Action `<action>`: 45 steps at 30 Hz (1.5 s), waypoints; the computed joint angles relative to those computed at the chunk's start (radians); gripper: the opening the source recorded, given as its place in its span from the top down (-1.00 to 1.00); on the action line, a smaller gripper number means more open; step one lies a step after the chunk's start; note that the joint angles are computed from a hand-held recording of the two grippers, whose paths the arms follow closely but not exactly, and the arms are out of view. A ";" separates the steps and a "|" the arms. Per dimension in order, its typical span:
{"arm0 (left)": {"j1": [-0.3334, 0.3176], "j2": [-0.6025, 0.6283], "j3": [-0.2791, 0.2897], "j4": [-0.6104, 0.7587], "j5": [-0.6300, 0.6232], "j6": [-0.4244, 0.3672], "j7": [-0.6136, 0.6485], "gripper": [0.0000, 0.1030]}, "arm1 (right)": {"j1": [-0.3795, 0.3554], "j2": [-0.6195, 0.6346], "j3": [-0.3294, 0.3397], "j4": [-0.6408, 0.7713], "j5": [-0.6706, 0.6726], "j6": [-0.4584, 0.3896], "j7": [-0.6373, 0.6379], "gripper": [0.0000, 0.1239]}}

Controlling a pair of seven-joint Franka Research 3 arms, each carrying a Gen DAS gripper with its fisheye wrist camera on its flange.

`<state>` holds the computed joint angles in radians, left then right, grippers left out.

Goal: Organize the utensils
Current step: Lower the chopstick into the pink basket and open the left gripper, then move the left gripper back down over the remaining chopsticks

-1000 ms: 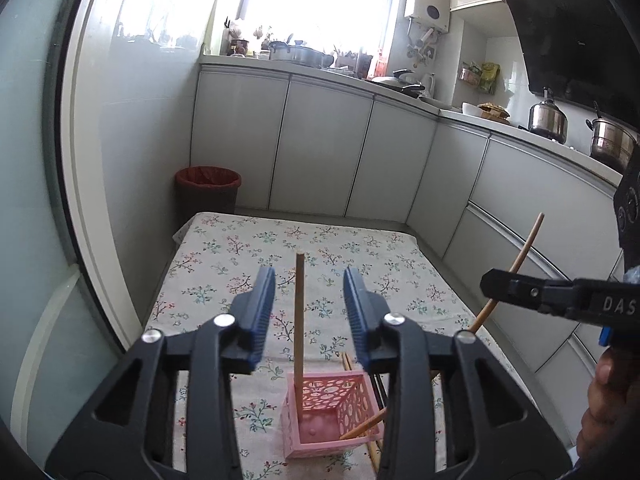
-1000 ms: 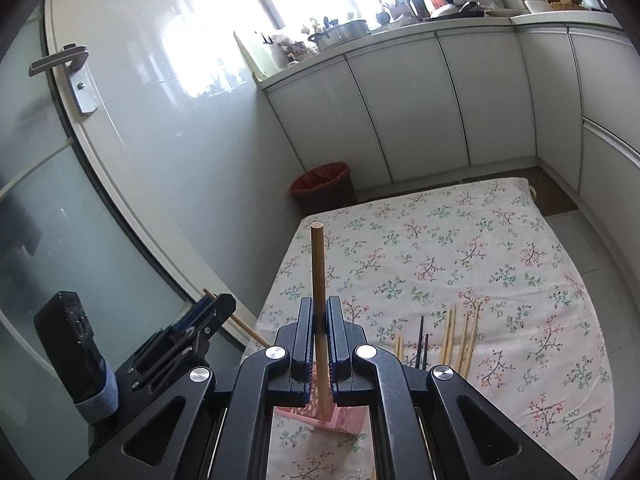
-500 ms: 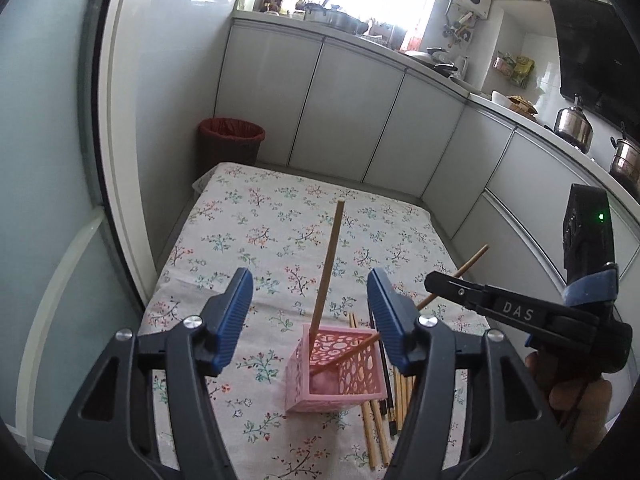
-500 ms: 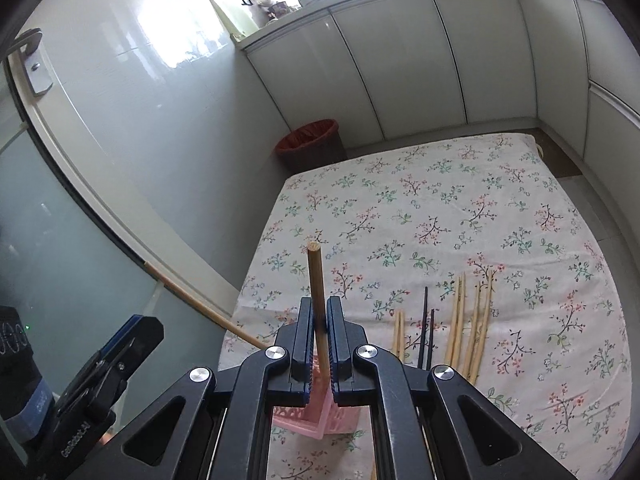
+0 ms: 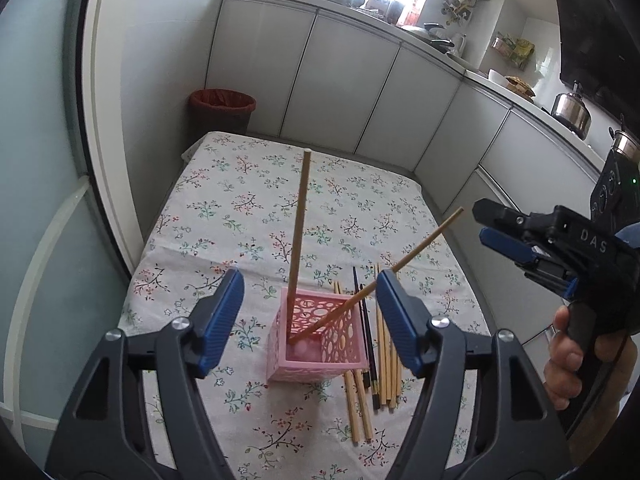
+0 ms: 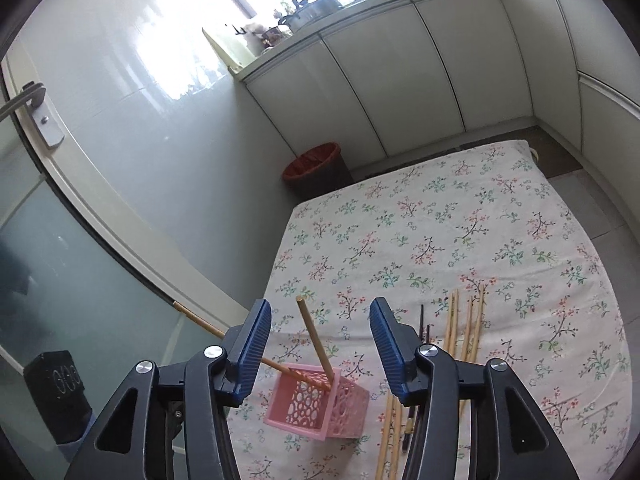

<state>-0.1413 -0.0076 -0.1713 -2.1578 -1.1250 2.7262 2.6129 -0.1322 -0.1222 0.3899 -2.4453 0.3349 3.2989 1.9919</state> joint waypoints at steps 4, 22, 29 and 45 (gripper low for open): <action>-0.019 -0.035 -0.007 -0.035 0.041 0.022 -0.003 -0.52 | -0.027 -0.100 -0.002 -0.074 -0.006 -0.042 0.030 0.06; -0.147 -0.043 -0.040 -0.110 0.366 -0.073 -0.166 -0.58 | -0.107 -0.445 -0.113 -0.388 -0.214 -0.274 0.216 -0.12; -0.164 0.162 -0.101 0.033 0.710 -0.077 -0.459 -0.41 | -0.094 -0.388 -0.208 -0.422 -0.247 -0.284 0.201 -0.12; -0.223 0.668 -0.108 0.592 1.144 -0.153 -0.990 0.87 | 0.089 -0.081 -0.430 -0.301 -0.057 -0.251 -0.043 -0.12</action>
